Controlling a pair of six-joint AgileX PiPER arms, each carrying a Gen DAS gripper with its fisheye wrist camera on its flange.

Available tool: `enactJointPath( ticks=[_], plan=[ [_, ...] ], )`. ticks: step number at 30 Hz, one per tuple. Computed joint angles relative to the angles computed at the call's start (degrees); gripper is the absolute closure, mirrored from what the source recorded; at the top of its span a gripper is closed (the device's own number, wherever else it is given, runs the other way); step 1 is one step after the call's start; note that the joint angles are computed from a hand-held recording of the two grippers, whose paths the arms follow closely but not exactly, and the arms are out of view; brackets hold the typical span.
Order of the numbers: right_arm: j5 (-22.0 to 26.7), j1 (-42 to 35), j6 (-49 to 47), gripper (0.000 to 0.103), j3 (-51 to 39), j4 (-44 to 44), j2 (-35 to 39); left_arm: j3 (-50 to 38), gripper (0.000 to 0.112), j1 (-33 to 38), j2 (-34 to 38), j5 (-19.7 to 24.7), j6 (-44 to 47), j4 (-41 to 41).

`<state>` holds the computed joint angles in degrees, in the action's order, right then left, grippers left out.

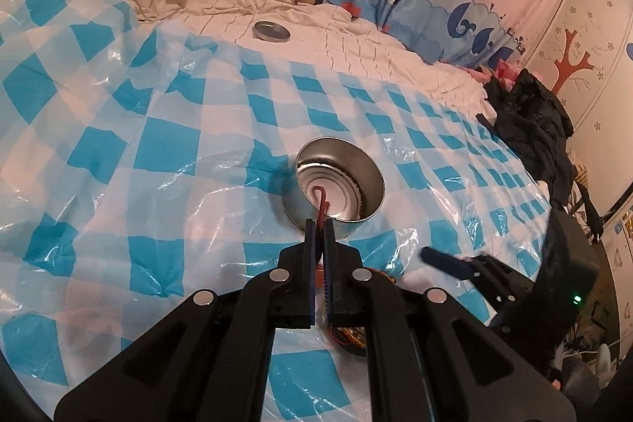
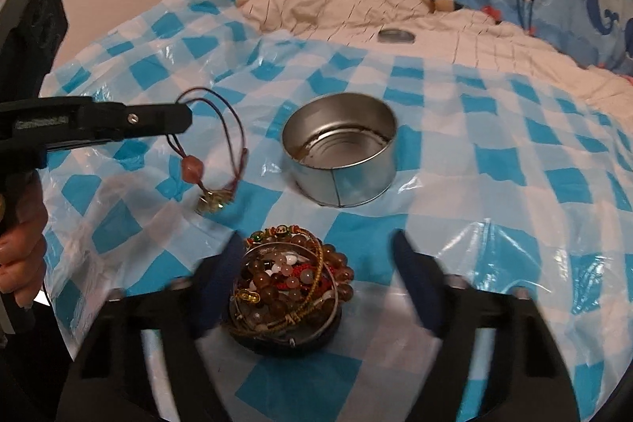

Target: Organize jewelry

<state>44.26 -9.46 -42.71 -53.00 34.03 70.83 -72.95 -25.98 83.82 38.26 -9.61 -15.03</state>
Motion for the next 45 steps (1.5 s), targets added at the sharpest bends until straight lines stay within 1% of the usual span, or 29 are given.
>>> enactJointPath(
  ticks=[1, 3, 4, 5, 6, 7, 8, 11, 14, 19, 21, 23, 24, 25, 26, 27, 28, 29, 30, 32, 34, 35, 36, 37, 38, 42, 45],
  plan=[
    [-0.08, 0.39, 0.39, 0.048, -0.33, -0.44, 0.79, 0.05, 0.109, -0.02, -0.02, -0.06, -0.15, 0.08],
    [-0.61, 1.20, 1.55, 0.051, -0.84, -1.73, 2.22, 0.00, 0.109, 0.01, 0.03, -0.09, -0.19, 0.13],
    [-0.64, 1.22, 1.52, 0.056, -0.94, -1.67, 2.52, 0.10, 0.110, 0.03, -0.02, -0.17, -0.25, 0.21],
    [-0.58, 1.26, 1.50, 0.066, -1.07, -1.75, 2.85, 0.10, 0.109, 0.03, -0.02, -0.17, -0.25, 0.21],
    [-0.51, 1.35, 1.52, 0.071, -1.19, -2.04, 3.10, 0.08, 0.109, 0.04, -0.01, -0.21, -0.43, 0.34],
    [-0.60, 1.48, 1.47, 0.083, -1.17, -2.16, 3.19, 0.08, 0.109, 0.06, 0.00, -0.21, -0.51, 0.38],
    [-0.59, 1.76, 1.54, 0.093, -1.17, -2.68, 3.28, 0.05, 0.109, 0.07, 0.02, -0.20, -0.57, 0.43],
    [-1.39, 2.58, 1.15, 0.101, -0.58, -3.19, 2.41, -0.02, 0.109, 0.19, 0.04, -0.08, -0.49, 0.51],
    [-0.32, 1.08, -2.18, 0.103, -0.41, 0.41, 1.28, 0.13, 0.109, 0.23, 0.02, -0.16, -0.97, 1.07],
    [5.41, -5.14, -8.84, 0.103, -1.53, 9.92, 0.52, 0.48, 0.109, 0.31, -0.26, -0.36, -1.46, 1.50],
    [7.52, -6.58, -9.15, 0.103, -2.55, 10.88, 1.02, 0.53, 0.109, 0.35, -0.22, -0.39, -1.26, 1.38],
    [10.10, -6.48, -7.49, 0.102, -4.34, 10.10, 3.95, 0.44, 0.109, 0.47, -0.11, -0.17, -1.09, 1.21],
    [10.47, -6.29, -6.49, 0.097, -4.51, 9.79, 4.91, 0.32, 0.109, 0.04, 0.01, -0.16, -1.83, 1.72],
    [10.46, -5.65, -5.23, 0.062, -4.65, 8.92, 5.66, 0.27, 0.109, 0.08, 0.05, -0.10, -1.76, 1.57],
    [9.75, -4.79, -4.21, 0.039, -4.42, 8.07, 5.86, 0.32, 0.109, -0.04, 0.08, -0.19, -1.94, 1.67],
    [7.77, -4.54, -4.83, 0.039, -2.99, 8.90, 4.78, 0.32, 0.109, -0.04, 0.08, -0.19, -1.94, 1.67],
    [6.92, -4.48, -5.95, 0.042, -2.19, 9.62, 3.94, 0.28, 0.109, -0.04, 0.10, -0.11, -1.85, 1.61],
    [6.70, -3.99, -6.01, 0.050, -2.28, 8.90, 3.80, 0.25, 0.109, -0.13, 0.13, -0.13, -2.07, 1.83],
    [6.43, -3.82, -5.87, 0.052, -2.23, 8.57, 3.84, 0.20, 0.109, -0.15, 0.15, -0.07, -2.11, 1.89],
    [6.05, -3.62, -4.99, 0.061, -2.28, 7.62, 4.79, 0.15, 0.109, -0.49, 0.21, -0.03, -2.59, 2.28],
    [5.51, -2.98, -4.25, 0.064, -2.22, 6.62, 5.66, 0.15, 0.109, -0.51, 0.22, -0.06, -2.62, 2.30],
    [5.07, -2.55, -4.14, 0.072, -2.08, 6.10, 5.97, 0.14, 0.109, -0.54, 0.26, -0.04, -2.69, 2.33],
    [5.01, -2.28, -4.28, 0.078, -2.00, 5.83, 6.12, 0.16, 0.109, -0.52, 0.23, -0.05, -2.66, 2.33],
    [4.36, -1.59, -3.87, 0.088, -1.82, 4.77, 5.97, 0.14, 0.109, -0.47, 0.23, -0.04, -2.55, 2.26],
    [3.36, -1.06, -4.13, 0.100, -1.36, 4.13, 5.35, 0.11, 0.109, -0.45, 0.24, -0.01, -2.50, 2.24],
    [2.75, -1.23, -7.09, 0.100, -0.47, 5.97, 3.04, 0.15, 0.109, -0.69, 0.18, -0.09, -3.01, 2.66],
    [4.26, -2.49, -8.90, 0.100, -0.66, 8.23, 2.56, 0.55, 0.109, -1.47, 0.24, -0.78, -4.22, 3.45]
  ],
)
